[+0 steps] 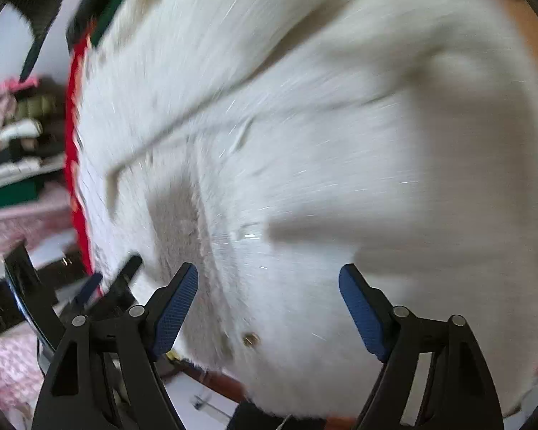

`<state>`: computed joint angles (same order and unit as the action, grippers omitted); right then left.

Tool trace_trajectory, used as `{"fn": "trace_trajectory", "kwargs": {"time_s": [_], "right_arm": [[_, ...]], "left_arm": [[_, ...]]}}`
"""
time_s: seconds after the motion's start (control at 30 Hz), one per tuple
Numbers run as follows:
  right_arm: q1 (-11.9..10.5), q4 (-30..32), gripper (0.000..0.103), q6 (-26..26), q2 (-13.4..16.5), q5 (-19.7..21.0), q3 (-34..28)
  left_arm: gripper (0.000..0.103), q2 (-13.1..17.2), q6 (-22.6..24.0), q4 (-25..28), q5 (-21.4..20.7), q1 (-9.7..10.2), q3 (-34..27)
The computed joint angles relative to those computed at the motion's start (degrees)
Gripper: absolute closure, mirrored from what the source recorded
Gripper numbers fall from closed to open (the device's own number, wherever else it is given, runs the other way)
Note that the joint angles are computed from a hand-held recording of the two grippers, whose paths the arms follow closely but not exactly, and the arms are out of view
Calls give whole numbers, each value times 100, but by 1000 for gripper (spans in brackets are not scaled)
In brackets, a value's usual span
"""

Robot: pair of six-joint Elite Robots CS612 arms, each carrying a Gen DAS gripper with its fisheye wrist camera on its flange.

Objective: Fold large clothes

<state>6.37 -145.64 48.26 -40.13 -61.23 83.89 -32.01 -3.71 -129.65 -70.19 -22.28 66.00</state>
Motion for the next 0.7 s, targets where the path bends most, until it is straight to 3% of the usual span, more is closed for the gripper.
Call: {"fn": "trace_trajectory", "kwargs": {"time_s": [0.03,0.1,0.13,0.17,0.3,0.4,0.47,0.5,0.57,0.63,0.7], "right_arm": [[87,413,22,-166,158,-83,-297],[243,1107,43,-514,365,-568,-774],[330,1450,76,-521,430,-1022,-997],[367,1553,82,-443,459,-1236,-1113],[331,1088,86,464,418,-1294,-1032],[386,537,87,964,327,-1935,-992],[407,526,87,908,362,-2292,-1128],[381,872,87,655,462,-2111,-1300],[278,1787,87,317,696,-1147,-1602],[189,1816,86,27,586,-659,-1444],[105,1783,67,-204,399,-344,-1242]], "left_arm": [[1,17,-28,79,11,36,32],[1,23,26,3,-20,79,118],[1,4,56,-91,-87,92,173],[1,2,70,-148,-165,99,197],[0,-14,19,-208,-396,133,217],[0,-22,-35,-185,-659,201,201],[0,-44,-6,-158,-718,233,220],[0,-48,3,-99,-742,245,207],[0,-93,-23,29,-868,276,189],[0,-152,-28,59,-989,306,149],[0,-183,-50,81,-1091,308,39]]}}
